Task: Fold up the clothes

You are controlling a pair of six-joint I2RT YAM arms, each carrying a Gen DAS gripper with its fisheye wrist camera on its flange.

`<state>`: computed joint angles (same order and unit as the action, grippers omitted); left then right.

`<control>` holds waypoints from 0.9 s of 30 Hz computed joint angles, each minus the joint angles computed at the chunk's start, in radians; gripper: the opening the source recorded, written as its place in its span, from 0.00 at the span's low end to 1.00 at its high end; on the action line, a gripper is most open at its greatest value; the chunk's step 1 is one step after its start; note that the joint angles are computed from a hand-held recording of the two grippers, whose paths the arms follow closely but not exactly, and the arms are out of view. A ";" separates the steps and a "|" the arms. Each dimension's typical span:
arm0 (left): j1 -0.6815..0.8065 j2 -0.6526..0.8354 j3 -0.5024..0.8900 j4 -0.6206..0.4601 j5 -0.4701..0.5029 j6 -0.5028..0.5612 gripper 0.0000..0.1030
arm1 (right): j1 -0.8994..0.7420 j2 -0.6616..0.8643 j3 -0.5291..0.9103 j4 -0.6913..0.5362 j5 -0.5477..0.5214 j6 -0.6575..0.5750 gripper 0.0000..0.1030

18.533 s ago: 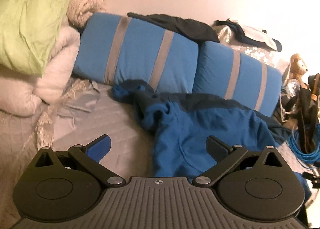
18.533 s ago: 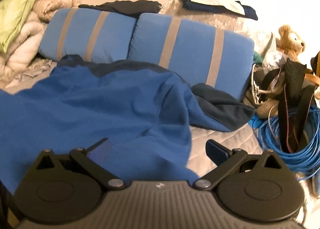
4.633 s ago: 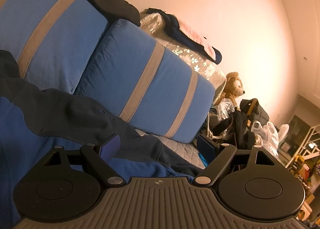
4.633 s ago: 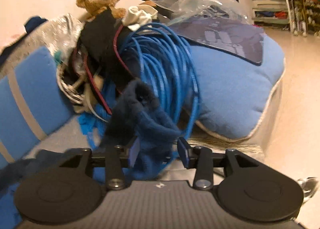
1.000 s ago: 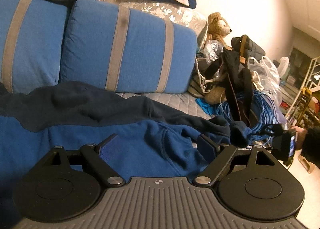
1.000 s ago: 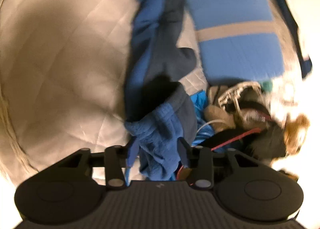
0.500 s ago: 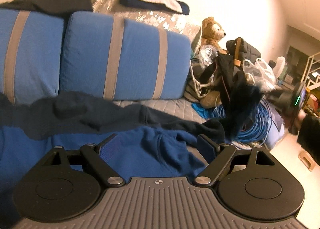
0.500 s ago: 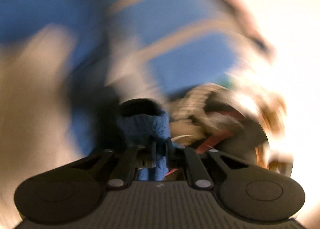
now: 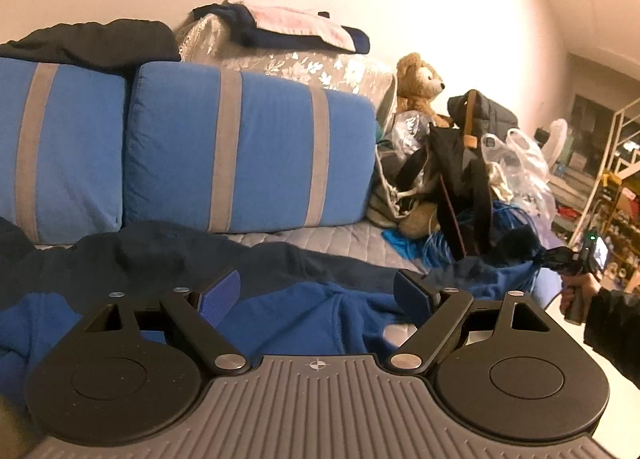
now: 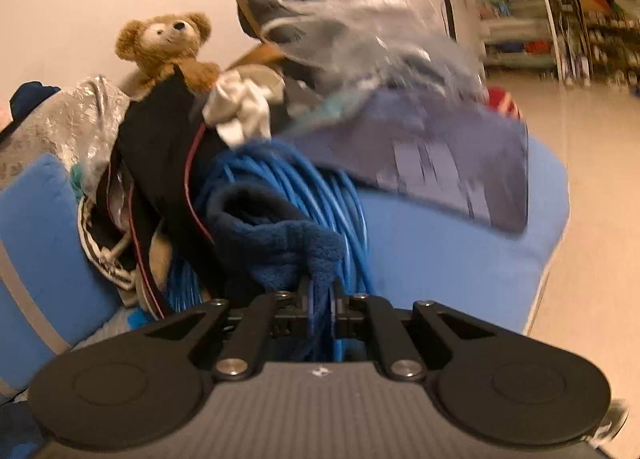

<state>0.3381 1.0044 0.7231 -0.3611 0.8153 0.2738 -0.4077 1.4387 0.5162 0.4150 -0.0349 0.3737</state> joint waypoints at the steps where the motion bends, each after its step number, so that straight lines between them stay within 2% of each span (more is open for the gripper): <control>1: 0.004 0.001 0.001 -0.006 -0.002 0.004 0.82 | 0.004 0.006 -0.014 0.018 0.007 -0.002 0.08; 8: 0.004 0.008 -0.003 -0.013 -0.011 0.014 0.82 | 0.034 0.019 -0.009 0.020 0.044 -0.024 0.14; 13: 0.012 -0.001 -0.011 -0.018 -0.008 0.029 0.82 | 0.023 0.034 -0.024 0.064 0.036 -0.063 0.13; 14: 0.017 -0.004 -0.013 -0.019 -0.006 0.033 0.82 | 0.026 0.035 -0.021 0.053 0.047 -0.056 0.20; 15: 0.021 -0.007 -0.015 -0.021 -0.003 0.038 0.82 | 0.035 0.032 -0.017 0.036 0.072 -0.053 0.39; 16: 0.029 -0.006 -0.010 -0.028 0.003 0.046 0.82 | 0.049 0.022 -0.014 0.012 0.104 -0.054 0.46; 17: 0.036 -0.004 -0.008 -0.033 0.005 0.055 0.82 | 0.062 0.012 -0.011 -0.012 0.133 -0.054 0.61; 18: 0.044 -0.003 -0.006 -0.039 0.007 0.064 0.82 | 0.067 0.000 -0.012 -0.026 0.138 -0.056 0.72; 21: 0.061 0.005 -0.007 -0.040 0.007 0.086 0.82 | 0.083 -0.063 -0.051 -0.033 0.147 -0.081 0.74; 23: 0.069 0.015 -0.014 -0.027 0.003 0.091 0.82 | 0.105 -0.123 -0.074 -0.072 0.192 -0.078 0.78; 27: 0.083 0.044 -0.030 0.007 -0.005 0.075 0.82 | 0.135 -0.259 -0.134 -0.134 0.176 -0.088 0.82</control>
